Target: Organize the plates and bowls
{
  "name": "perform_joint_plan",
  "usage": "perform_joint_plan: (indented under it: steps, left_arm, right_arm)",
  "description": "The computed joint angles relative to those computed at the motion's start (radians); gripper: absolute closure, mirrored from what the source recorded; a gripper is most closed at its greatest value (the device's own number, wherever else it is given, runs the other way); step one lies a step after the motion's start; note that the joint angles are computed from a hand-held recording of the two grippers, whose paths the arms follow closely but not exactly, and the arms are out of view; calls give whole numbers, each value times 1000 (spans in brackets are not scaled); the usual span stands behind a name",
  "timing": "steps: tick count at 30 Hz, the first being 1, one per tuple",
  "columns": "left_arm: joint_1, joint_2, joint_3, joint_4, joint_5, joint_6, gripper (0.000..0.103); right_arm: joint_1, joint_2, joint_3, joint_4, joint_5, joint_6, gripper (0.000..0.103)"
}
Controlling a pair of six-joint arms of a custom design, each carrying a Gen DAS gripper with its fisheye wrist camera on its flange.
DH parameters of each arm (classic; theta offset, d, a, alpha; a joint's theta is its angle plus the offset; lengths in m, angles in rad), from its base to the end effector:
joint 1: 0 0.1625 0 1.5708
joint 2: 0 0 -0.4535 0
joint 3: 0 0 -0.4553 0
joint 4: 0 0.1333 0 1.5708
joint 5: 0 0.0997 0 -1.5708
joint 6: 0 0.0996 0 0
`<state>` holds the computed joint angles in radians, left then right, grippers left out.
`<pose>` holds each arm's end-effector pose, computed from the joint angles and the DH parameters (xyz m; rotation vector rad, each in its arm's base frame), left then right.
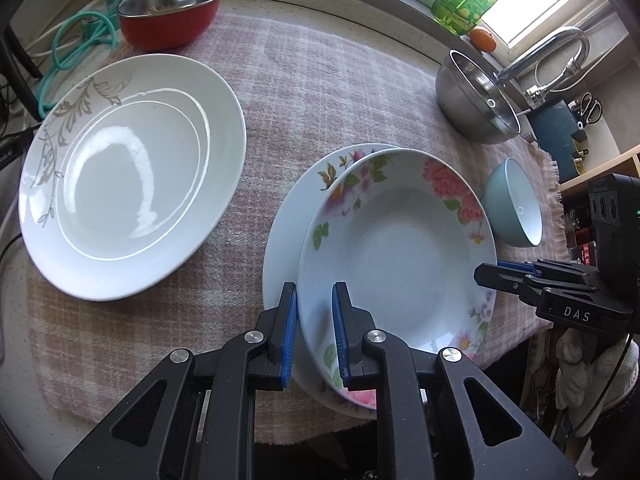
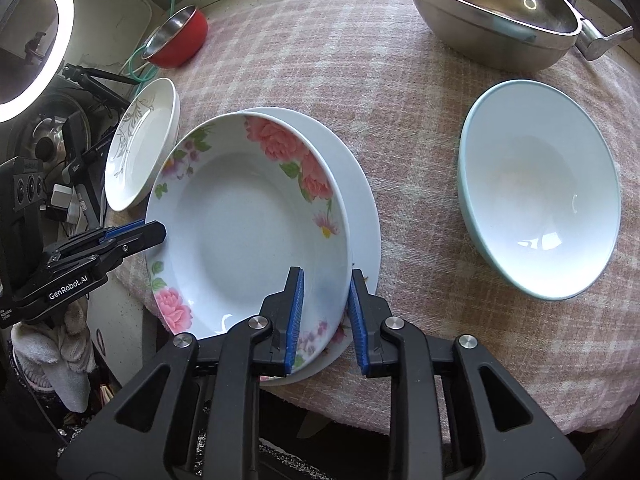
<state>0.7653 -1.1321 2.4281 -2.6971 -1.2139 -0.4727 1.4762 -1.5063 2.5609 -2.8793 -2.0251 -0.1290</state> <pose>-0.1711 -0.3974 0.0260 0.4977 2.7083 -0.1082 0.0540 -0.3797 0.1575 -0.0326 -2.6519 0.2679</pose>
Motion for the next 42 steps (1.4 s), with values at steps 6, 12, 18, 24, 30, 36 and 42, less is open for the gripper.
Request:
perform_joint_plan:
  steps: [6, 12, 18, 24, 30, 36, 42]
  left_arm:
    - [-2, 2, 3, -9, 5, -5, 88]
    - [-1, -1, 6, -16, 9, -9, 88]
    - [0, -7, 6, -10, 13, -9, 88]
    - [4, -15, 9, -17, 8, -10, 88]
    - [12, -15, 5, -21, -3, -3, 88]
    - [20, -20, 4, -29, -24, 12, 88]
    - [26, -38, 11, -43, -34, 14, 88]
  right_arm:
    - [25, 29, -6, -20, -47, -24, 73]
    - [73, 84, -12, -64, -129, -53, 67]
    - [136, 168, -20, -119, -239, -105, 57]
    - [127, 167, -26, -122, -222, -105, 56]
    - [123, 157, -29, -121, -208, -93, 56]
    - [113, 104, -28, -115, -181, -74, 56]
    - [112, 56, -37, -127, -144, -61, 56]
